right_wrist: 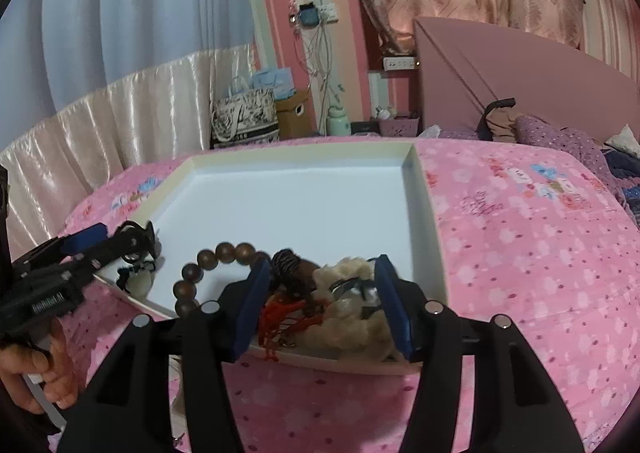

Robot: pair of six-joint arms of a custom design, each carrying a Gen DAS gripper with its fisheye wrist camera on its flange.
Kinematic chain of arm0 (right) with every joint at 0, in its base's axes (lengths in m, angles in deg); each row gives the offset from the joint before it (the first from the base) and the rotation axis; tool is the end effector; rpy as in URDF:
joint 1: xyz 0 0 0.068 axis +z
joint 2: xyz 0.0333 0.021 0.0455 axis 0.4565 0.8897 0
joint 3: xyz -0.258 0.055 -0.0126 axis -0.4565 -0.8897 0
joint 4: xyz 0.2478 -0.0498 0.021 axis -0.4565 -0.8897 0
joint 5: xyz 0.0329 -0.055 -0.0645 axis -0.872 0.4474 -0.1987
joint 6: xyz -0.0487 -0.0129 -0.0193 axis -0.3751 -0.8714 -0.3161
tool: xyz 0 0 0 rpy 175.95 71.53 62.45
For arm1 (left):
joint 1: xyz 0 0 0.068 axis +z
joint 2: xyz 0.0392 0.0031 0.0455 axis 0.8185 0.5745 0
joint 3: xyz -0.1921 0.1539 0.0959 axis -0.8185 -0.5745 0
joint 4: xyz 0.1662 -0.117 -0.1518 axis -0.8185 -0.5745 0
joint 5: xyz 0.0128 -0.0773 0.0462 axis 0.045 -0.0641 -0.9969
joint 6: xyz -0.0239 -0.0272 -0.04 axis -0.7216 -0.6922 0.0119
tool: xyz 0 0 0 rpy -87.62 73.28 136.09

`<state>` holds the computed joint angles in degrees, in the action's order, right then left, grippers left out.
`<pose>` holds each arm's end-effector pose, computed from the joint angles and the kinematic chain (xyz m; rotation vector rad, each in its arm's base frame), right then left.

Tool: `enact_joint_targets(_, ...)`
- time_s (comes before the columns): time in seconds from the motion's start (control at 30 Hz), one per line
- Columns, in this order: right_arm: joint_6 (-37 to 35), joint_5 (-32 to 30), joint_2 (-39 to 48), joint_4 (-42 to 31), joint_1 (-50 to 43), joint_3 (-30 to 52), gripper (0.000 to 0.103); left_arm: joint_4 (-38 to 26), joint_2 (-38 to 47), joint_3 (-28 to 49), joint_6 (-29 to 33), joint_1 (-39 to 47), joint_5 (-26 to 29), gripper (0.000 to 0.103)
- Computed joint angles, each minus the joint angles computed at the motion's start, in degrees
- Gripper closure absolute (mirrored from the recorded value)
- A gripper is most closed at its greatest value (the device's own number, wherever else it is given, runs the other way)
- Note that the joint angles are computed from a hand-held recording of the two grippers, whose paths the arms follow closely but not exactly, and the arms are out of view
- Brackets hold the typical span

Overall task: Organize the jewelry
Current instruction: 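Move the left gripper to the black scrunchie while the right gripper reaches the white-band watch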

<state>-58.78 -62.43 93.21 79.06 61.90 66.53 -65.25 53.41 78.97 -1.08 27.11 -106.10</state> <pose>0.2878 0.1929 0.2298 -0.1575 2.0454 0.4527 0.2555 -0.1180 0.2447 -0.1377 2.1169 -0.0410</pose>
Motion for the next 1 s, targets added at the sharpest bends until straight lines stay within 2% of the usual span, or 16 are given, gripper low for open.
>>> enact_joint_targets(0.17,1.1,-0.4,-1.9,-2.0,-0.8,0.6,0.045,-4.2,-5.9,0.5,0.6,3.9,-2.4,0.023)
enact_joint_targets(0.23,2.2,-1.7,-2.2,-1.6,-1.1,0.6,0.04,-5.9,-9.2,-0.3,-2.8,5.3,-1.6,0.022)
enact_joint_targets(0.3,5.2,-2.7,-1.5,-5.5,-1.2,2.7,0.036,-10.4,-12.2,0.0,-5.4,6.8,1.4,0.021)
enact_joint_targets(0.37,6.8,-1.8,-3.9,-6.6,0.4,1.2,0.036,-14.7,-14.5,0.5,-4.3,6.7,0.5,0.021)
enact_joint_targets(0.47,7.8,1.6,-7.9,-7.2,4.3,-2.5,0.022,-21.1,-21.7,-2.5,-1.5,6.1,-4.3,0.019)
enact_joint_targets(0.57,9.3,2.3,-9.8,-8.3,8.8,-5.0,0.017,-27.8,-31.1,-8.7,-2.1,10.2,-1.0,0.019)
enact_joint_targets(0.6,10.0,4.3,-9.5,-9.6,11.3,-5.0,0.013,-28.8,-33.0,-10.3,-0.9,12.4,1.0,0.019)
enact_joint_targets(0.67,10.8,5.9,-8.6,-10.6,14.8,-4.7,0.013,-31.3,-37.1,-14.1,1.1,15.9,4.4,0.019)
enact_joint_targets(0.77,11.1,7.9,-5.5,-12.4,19.7,-2.7,0.009,-32.6,-39.2,-16.5,2.7,18.2,7.8,0.019)
enact_joint_targets(0.83,11.5,9.8,-1.6,-15.2,21.6,0.3,0.009,-32.1,-38.9,-17.1,2.4,17.3,8.0,0.019)
enact_joint_targets(0.97,12.2,9.9,4.2,-18.8,21.9,5.5,0.009,-28.0,-32.3,-17.8,3.3,14.3,7.1,0.018)
enact_joint_targets(1.0,12.3,11.6,5.7,-20.6,22.3,7.2,0.009,-27.0,-29.6,-17.4,3.4,13.5,6.2,0.018)
